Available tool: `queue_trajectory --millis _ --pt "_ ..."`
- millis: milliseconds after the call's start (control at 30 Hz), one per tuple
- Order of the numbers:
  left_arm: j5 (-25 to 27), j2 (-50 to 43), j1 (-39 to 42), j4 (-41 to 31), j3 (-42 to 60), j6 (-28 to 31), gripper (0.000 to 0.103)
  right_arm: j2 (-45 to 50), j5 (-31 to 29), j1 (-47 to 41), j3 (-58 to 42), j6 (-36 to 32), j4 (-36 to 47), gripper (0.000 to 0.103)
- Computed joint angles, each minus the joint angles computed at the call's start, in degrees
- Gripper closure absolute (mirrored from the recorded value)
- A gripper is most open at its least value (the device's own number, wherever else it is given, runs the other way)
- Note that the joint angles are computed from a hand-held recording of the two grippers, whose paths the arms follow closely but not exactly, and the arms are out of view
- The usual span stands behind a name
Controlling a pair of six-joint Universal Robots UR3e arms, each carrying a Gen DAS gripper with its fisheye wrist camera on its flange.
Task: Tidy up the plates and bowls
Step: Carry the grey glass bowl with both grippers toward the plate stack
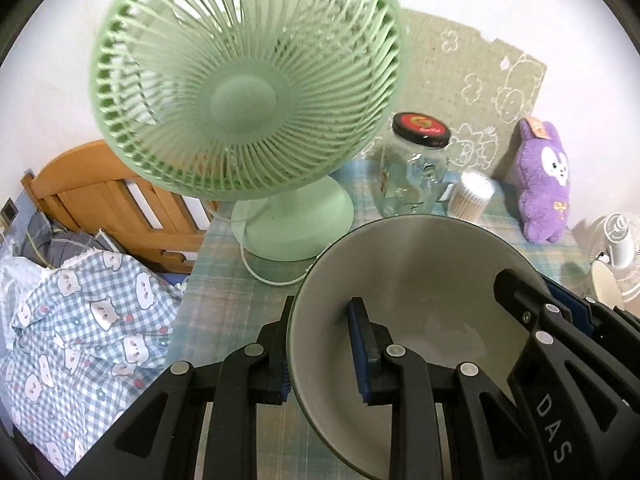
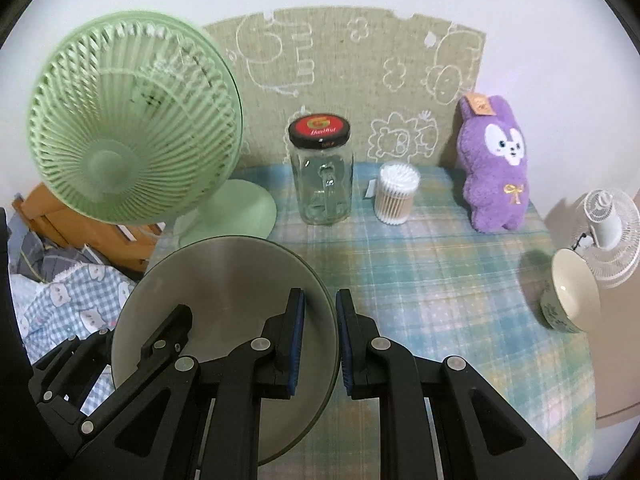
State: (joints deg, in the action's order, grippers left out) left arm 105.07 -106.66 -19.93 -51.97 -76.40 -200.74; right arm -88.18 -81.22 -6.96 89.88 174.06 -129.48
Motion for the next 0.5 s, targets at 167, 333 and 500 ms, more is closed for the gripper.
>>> queue_trajectory --millis 167,333,500 --pt "0.80 3.62 -1.66 -3.02 0.21 -0.37 0.081 -6.43 0.19 -1.17 0.93 -0.17 4.80 0.084" --pt "1.74 7.68 -3.45 -4.48 -1.23 -1.87 0.081 -12.15 0.53 -2.05 1.88 -0.40 8.56 0.084" --pt "2.49 11.55 -5.07 -6.81 -2.84 -3.03 0.081 -18.10 0.96 -3.08 3.51 -0.96 12.60 0.084"
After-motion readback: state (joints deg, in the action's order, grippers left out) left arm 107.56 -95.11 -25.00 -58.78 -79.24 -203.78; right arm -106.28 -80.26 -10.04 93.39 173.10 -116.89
